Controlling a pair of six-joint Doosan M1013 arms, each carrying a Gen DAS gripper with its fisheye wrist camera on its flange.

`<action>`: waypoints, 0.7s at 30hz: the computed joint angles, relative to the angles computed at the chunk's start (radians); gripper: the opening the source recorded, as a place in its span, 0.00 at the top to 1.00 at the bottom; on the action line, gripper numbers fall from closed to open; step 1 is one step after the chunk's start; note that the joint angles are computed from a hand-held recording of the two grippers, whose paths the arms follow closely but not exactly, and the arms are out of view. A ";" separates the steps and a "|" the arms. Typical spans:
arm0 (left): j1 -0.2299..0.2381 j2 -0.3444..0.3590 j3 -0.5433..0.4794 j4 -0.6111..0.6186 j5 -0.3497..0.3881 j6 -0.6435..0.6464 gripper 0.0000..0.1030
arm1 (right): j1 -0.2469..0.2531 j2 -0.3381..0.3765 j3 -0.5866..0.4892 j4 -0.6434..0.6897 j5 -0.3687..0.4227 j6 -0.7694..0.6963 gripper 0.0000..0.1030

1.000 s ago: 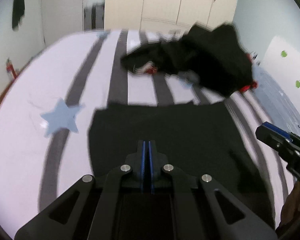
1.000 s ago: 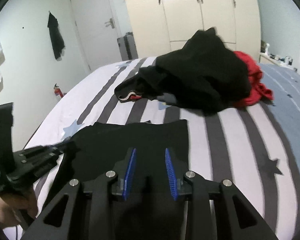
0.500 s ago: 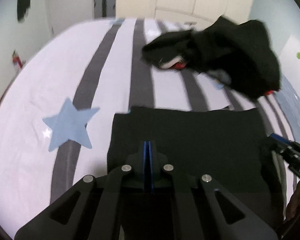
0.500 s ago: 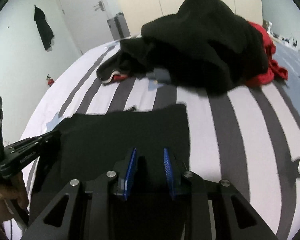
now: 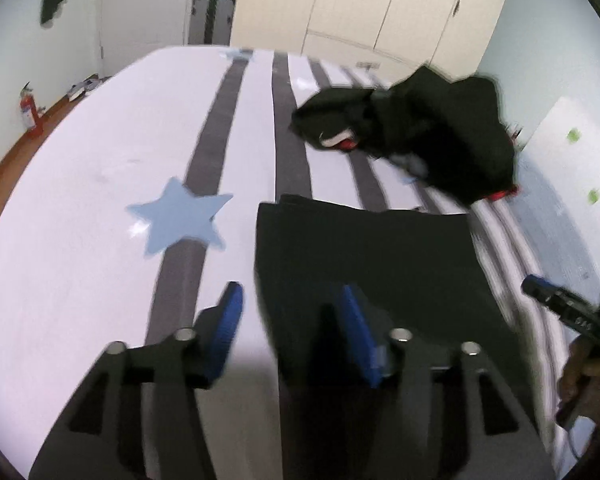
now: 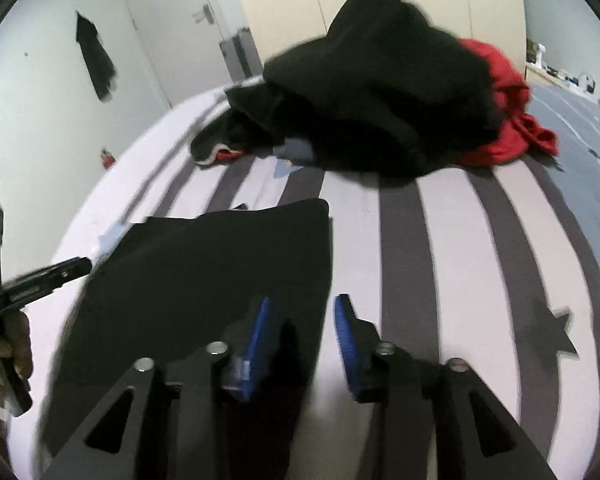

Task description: Fold clothes

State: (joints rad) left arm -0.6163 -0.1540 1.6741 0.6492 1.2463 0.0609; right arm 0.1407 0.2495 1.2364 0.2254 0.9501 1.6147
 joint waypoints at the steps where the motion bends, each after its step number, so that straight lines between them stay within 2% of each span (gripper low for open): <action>1: -0.047 -0.018 0.007 0.032 0.027 -0.052 0.44 | -0.003 -0.026 0.026 0.017 -0.009 -0.011 0.61; 3: -0.135 -0.036 0.014 0.062 0.086 -0.150 0.36 | -0.005 -0.092 0.091 0.050 -0.024 -0.028 0.52; 6: -0.256 -0.046 0.019 0.067 0.159 -0.284 0.33 | 0.011 -0.159 0.159 0.058 -0.007 -0.029 0.48; 9: -0.318 -0.029 0.012 0.040 0.195 -0.333 0.32 | 0.034 -0.211 0.216 0.058 0.028 -0.007 0.46; 12: -0.351 -0.012 0.012 0.018 0.198 -0.365 0.32 | 0.048 -0.236 0.262 0.074 0.053 0.050 0.46; 14: -0.339 -0.003 0.026 0.016 0.179 -0.374 0.32 | 0.055 -0.245 0.286 0.073 0.043 0.075 0.46; 17: -0.332 0.008 0.040 -0.033 0.169 -0.381 0.32 | 0.047 -0.254 0.313 0.107 0.023 0.103 0.37; 21: -0.336 0.003 0.083 -0.040 0.128 -0.448 0.31 | 0.029 -0.267 0.342 0.170 0.002 0.118 0.36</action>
